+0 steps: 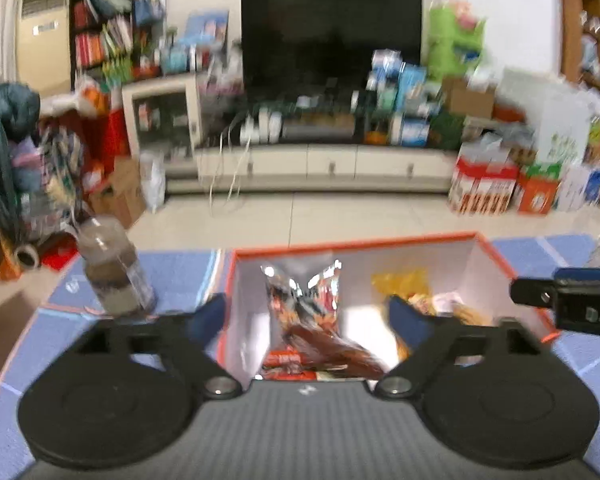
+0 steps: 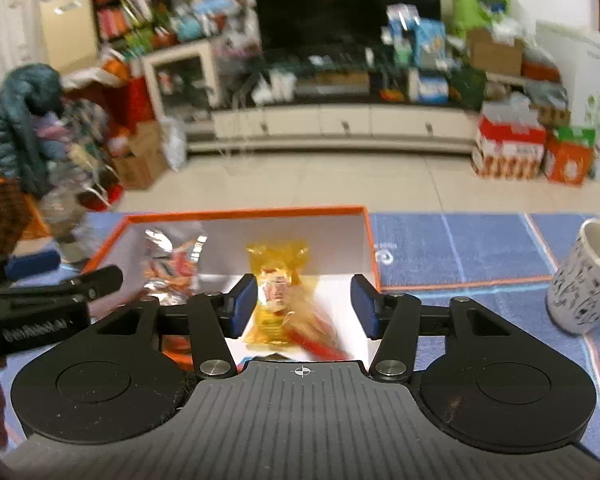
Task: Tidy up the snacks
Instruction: 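Lower both snacks into the orange box and open both tools, then grasp the yellow egg-cake packet with the left tool while the right grasps the blue striped bar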
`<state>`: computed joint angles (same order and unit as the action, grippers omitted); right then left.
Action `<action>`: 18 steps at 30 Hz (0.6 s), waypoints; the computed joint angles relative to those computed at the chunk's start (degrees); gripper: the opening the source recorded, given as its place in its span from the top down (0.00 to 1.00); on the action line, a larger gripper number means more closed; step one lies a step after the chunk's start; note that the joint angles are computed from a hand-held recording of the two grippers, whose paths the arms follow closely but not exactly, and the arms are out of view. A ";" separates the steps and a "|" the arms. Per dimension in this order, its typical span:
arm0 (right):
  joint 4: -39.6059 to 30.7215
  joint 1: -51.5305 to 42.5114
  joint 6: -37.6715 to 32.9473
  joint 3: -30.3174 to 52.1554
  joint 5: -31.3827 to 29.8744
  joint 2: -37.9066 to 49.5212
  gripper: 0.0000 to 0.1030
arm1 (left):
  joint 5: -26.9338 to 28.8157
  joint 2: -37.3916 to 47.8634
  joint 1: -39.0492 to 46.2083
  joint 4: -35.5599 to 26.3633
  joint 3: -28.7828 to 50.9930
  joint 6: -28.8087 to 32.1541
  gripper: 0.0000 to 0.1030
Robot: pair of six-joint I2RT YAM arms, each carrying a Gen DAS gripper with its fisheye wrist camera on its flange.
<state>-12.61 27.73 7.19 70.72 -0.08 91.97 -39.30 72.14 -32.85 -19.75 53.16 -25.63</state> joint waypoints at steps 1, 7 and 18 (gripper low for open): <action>1.34 -0.14 -0.24 -4.72 0.11 -4.68 0.44 | -1.77 -3.62 -1.91 -1.65 -1.92 -1.13 0.08; 1.33 1.29 1.11 -30.37 -0.36 -29.38 0.37 | -12.20 -19.42 -16.39 -25.37 -9.15 -26.05 0.08; 5.82 14.79 7.50 -42.06 8.90 -31.88 0.46 | -15.52 -19.22 -33.48 -49.51 -13.61 -62.56 0.08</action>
